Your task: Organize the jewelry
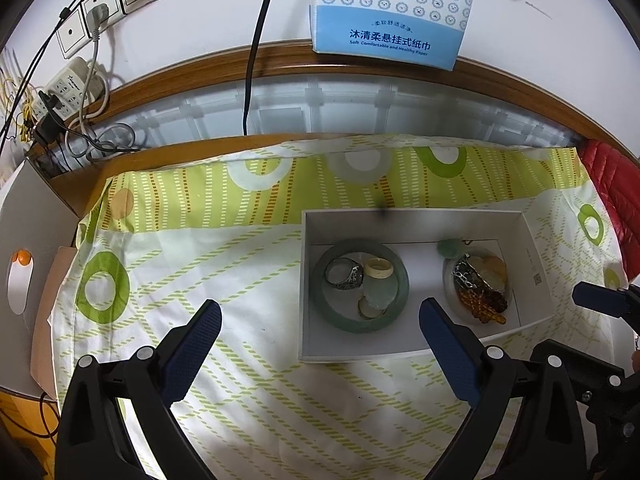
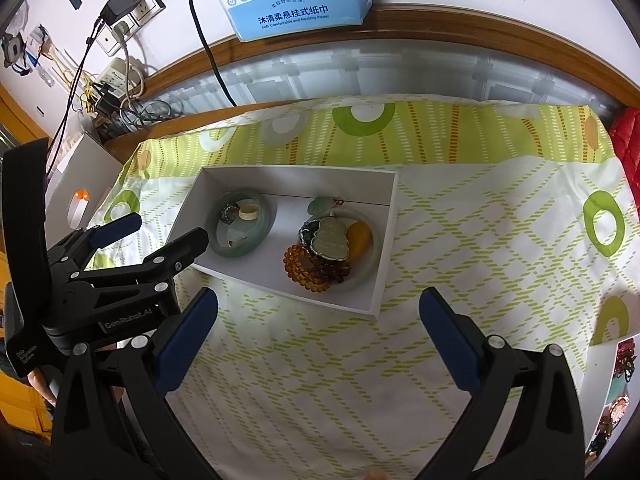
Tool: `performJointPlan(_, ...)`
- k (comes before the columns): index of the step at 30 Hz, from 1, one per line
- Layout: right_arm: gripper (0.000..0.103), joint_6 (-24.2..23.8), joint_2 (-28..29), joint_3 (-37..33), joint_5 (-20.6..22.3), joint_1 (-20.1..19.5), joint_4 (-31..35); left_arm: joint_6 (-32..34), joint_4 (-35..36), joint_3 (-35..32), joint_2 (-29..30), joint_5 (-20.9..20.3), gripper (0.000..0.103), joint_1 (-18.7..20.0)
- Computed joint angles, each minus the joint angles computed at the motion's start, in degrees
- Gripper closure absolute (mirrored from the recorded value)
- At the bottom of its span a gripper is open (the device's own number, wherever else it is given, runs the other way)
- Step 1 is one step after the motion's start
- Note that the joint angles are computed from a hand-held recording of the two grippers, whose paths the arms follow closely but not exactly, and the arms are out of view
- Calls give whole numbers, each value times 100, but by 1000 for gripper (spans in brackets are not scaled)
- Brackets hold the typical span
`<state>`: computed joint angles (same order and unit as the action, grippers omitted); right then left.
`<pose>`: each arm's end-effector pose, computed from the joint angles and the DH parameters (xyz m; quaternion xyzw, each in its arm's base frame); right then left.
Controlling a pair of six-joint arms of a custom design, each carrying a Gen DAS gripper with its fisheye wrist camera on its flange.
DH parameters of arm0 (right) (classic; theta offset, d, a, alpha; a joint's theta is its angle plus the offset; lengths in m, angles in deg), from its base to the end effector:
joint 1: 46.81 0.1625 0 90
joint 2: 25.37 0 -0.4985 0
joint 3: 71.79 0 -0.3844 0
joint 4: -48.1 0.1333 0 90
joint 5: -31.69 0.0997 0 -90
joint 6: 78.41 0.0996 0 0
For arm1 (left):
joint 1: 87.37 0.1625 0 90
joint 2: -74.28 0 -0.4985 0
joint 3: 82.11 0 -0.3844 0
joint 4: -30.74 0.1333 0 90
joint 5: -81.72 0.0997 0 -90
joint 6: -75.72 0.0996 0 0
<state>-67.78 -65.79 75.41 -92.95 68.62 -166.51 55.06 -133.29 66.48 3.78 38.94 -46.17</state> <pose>0.2361 -0.3180 0.0702 0.0757 -0.9412 0.2317 0.2339 -0.1202 -0.3795 0.1817 0.2364 0.8848 -0.2014 0.3474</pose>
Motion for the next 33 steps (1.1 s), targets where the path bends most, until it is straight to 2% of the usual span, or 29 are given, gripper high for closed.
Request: performJointPlan(33,5,52,6,33,66,5,-75,-158,99,-33,-9,79,4,7)
